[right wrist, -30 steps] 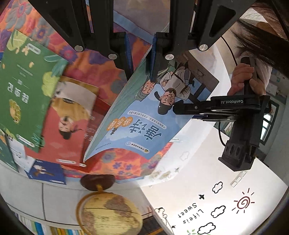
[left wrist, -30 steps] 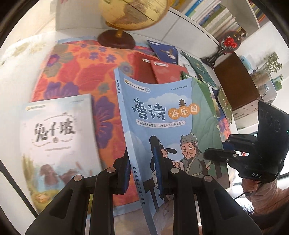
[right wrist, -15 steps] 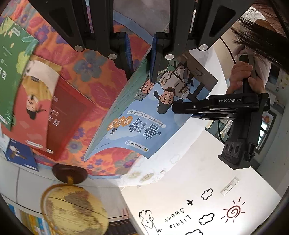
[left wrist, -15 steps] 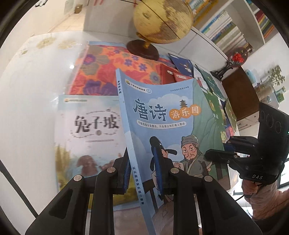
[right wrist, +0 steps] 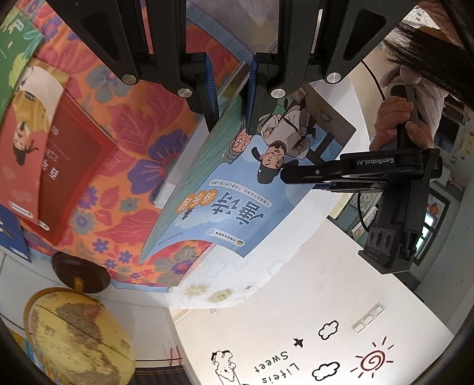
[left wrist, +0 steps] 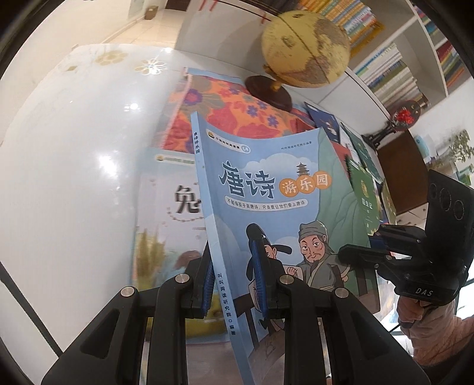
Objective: Organize books
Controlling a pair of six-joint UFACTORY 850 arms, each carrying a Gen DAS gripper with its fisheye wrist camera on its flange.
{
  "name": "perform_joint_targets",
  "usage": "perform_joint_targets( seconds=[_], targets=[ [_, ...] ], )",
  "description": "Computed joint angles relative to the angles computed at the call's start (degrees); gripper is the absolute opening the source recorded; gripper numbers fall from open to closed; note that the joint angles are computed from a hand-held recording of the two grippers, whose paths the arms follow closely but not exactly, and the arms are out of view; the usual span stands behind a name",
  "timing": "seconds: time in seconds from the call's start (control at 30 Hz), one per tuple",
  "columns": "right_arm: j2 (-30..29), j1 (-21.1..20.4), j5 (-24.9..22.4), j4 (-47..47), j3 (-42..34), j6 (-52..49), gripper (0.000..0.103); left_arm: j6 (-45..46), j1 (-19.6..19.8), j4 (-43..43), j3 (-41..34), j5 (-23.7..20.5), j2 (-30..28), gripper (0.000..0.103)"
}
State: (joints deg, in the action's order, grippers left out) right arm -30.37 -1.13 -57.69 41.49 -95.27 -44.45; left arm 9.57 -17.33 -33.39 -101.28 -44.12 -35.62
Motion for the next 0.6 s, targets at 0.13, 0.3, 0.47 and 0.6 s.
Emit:
perform_joint_targets(
  seconds=[0.13, 0.3, 0.47, 0.6],
  targets=[
    [-1.56, 0.90, -0.28, 0.09, -1.49, 0.48, 0.017, -0.17, 0.86, -0.15, 0.59, 0.17, -0.09, 0.019],
    [-3.98, 1.90, -0.38, -0.16, -3.00, 2.18, 0.017, -1.62, 1.78, 0.60, -0.34, -1.12, -1.92, 0.019],
    [-6.00, 2.50, -0.38, -0.10, -3.18, 5.69, 0.017, -3.98, 2.73, 0.95, -1.71, -3.27, -4.27, 0.019],
    [-6.65, 2.82, 0.34, -0.87, -2.63, 9.89, 0.017, -6.67, 2.64, 3.85, -3.24, -5.21, -5.67, 0.019]
  ],
)
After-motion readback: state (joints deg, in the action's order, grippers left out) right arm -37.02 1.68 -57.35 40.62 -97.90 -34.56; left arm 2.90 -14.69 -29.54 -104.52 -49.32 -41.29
